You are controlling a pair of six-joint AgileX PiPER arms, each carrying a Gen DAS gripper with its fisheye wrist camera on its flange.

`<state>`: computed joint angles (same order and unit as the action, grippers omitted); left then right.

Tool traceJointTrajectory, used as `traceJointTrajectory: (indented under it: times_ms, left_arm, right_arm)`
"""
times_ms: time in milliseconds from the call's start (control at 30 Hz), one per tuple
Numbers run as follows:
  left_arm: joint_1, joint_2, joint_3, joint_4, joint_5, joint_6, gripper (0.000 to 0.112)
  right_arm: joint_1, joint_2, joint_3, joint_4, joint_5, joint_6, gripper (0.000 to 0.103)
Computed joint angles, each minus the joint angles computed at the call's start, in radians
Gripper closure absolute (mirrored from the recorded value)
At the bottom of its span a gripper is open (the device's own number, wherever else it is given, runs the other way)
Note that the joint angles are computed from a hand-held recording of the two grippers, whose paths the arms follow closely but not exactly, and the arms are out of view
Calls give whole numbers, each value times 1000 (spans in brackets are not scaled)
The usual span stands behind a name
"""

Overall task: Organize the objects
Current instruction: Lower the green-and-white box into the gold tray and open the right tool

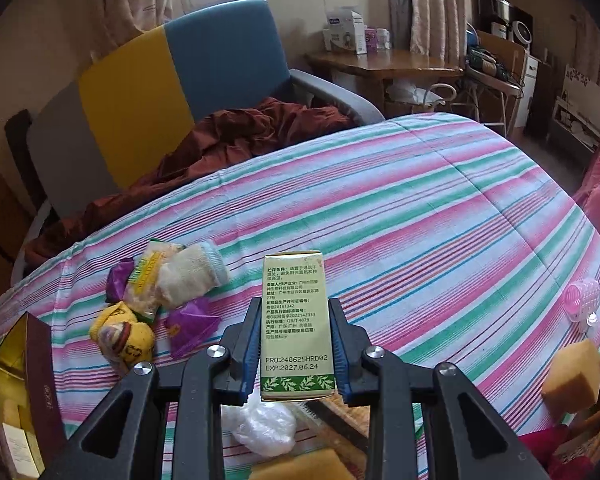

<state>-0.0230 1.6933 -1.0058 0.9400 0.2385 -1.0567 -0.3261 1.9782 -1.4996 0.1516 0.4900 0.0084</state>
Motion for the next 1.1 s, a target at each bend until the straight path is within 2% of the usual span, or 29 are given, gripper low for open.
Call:
traceJointTrajectory:
  times_ms: [33, 133, 300, 433, 533, 700, 900, 1000, 1100]
  left_arm:
    - [2, -16, 17, 10, -3, -10, 39]
    - [19, -49, 42, -96, -10, 88, 39]
    - [19, -99, 94, -48, -9, 36, 39]
    - [2, -125, 114, 52, 10, -47, 39]
    - [1, -145, 127, 90, 5, -78, 38]
    - [19, -162, 132, 41, -8, -27, 37]
    - [42, -182, 143, -35, -22, 55, 37]
    - [43, -187, 154, 46, -23, -24, 37]
    - [43, -189, 162, 100, -26, -80, 34]
  right_arm:
    - [28, -17, 11, -2, -3, -8, 73]
    - [115, -51, 17, 42, 8, -57, 74]
    - [294, -53, -30, 116, 48, -120, 73]
    - [461, 13, -129, 118, 97, -109, 73]
    - [584, 100, -237, 47, 140, -52, 74]
    - [718, 310, -505, -43, 293, 53, 74]
    - [793, 519, -802, -174, 479, 202, 73]
    - [798, 597, -933, -172, 561, 225, 72]
    - [781, 687, -1105, -83, 663, 201, 70]
